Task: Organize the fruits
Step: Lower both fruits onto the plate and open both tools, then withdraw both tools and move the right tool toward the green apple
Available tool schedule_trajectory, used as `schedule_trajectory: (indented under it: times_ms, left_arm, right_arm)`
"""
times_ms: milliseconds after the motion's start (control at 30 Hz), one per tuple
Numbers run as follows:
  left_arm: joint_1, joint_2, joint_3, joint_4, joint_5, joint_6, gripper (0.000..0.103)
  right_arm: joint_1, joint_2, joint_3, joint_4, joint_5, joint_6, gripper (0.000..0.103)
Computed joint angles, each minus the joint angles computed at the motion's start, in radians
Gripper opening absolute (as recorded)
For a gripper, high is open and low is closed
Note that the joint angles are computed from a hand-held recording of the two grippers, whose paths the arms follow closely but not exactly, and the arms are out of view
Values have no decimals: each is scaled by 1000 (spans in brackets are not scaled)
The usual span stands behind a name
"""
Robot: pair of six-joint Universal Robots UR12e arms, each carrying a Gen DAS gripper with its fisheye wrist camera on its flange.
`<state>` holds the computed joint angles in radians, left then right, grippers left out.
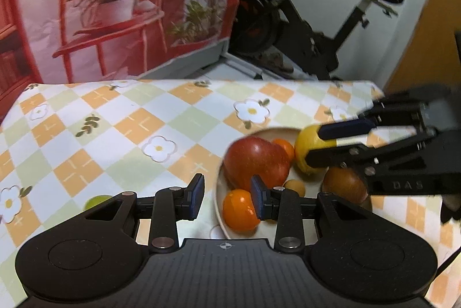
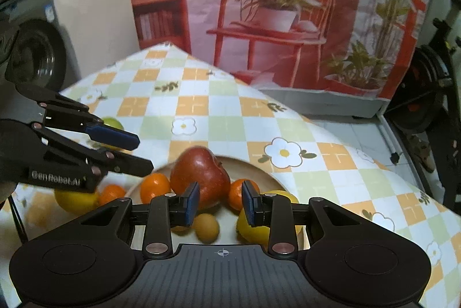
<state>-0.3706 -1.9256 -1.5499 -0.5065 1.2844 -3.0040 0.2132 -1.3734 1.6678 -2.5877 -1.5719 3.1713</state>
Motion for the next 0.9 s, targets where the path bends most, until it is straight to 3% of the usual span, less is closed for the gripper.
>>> schedule_trajectory:
  times_ms: [167, 500, 900]
  left_arm:
    - [23, 34, -25, 21, -13, -45, 37]
    - [76, 103, -89, 61, 19, -43, 37]
    - [123, 142, -130, 36, 33, -55, 37]
  right_arm:
    - [10, -22, 34, -78, 0, 85, 30]
    - [39, -33, 74, -166, 16, 197, 30]
    - [72, 4, 33, -106, 79, 156, 31]
